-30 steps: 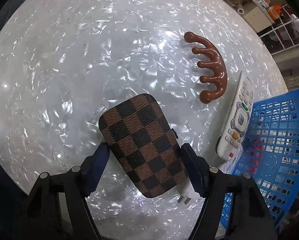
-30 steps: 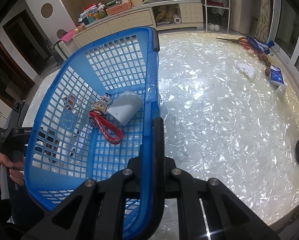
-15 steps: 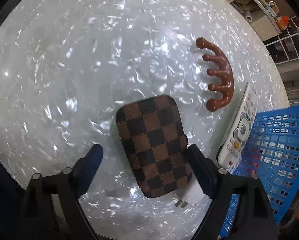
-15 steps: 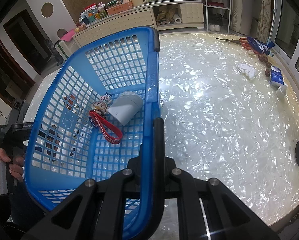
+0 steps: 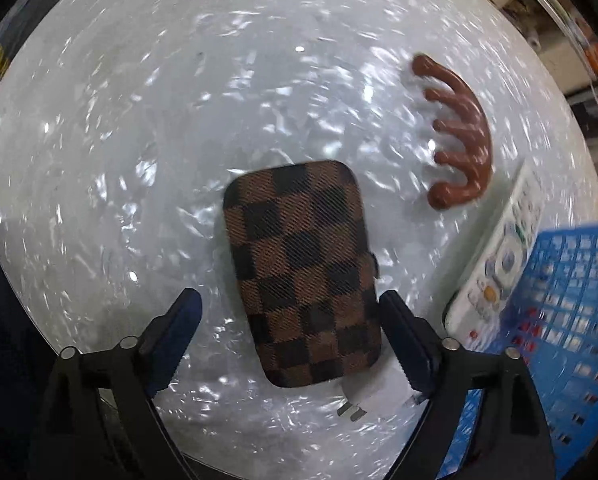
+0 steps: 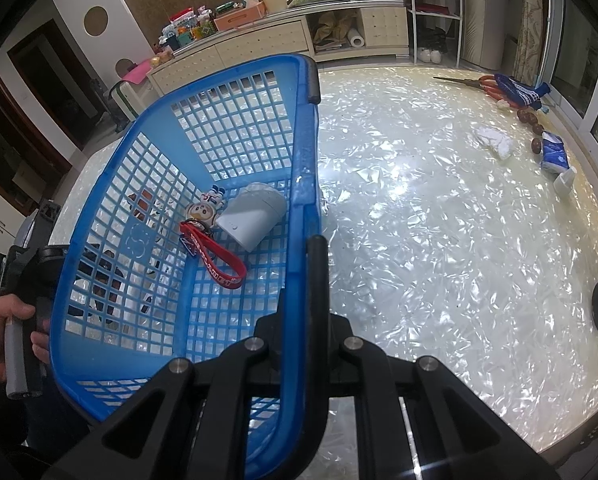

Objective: Organize rigid objects
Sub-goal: 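Lower the left gripper onto the checkered brown pouch and close on it, then lift the pouch with the left gripper and carry it over the basket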

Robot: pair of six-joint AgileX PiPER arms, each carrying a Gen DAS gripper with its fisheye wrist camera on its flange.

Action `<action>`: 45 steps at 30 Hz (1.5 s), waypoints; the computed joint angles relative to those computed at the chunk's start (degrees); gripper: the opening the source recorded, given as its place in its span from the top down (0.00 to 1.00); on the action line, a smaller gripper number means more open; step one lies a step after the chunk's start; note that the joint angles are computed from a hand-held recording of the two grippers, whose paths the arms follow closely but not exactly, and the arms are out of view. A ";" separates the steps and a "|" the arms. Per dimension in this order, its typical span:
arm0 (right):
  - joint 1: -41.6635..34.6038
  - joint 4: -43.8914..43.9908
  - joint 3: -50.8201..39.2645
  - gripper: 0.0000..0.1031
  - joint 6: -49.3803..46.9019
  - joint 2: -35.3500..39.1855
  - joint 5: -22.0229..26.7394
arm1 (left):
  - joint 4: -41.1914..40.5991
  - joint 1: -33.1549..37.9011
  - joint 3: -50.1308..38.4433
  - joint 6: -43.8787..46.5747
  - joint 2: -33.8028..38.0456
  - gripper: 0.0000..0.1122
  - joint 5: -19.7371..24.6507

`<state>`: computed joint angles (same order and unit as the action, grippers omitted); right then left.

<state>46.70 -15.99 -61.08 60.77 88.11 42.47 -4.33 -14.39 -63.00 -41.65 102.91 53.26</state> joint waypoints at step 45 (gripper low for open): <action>0.92 0.71 -4.28 0.92 1.44 1.88 7.01 | -18.05 20.65 0.20 61.22 -10.85 0.85 5.14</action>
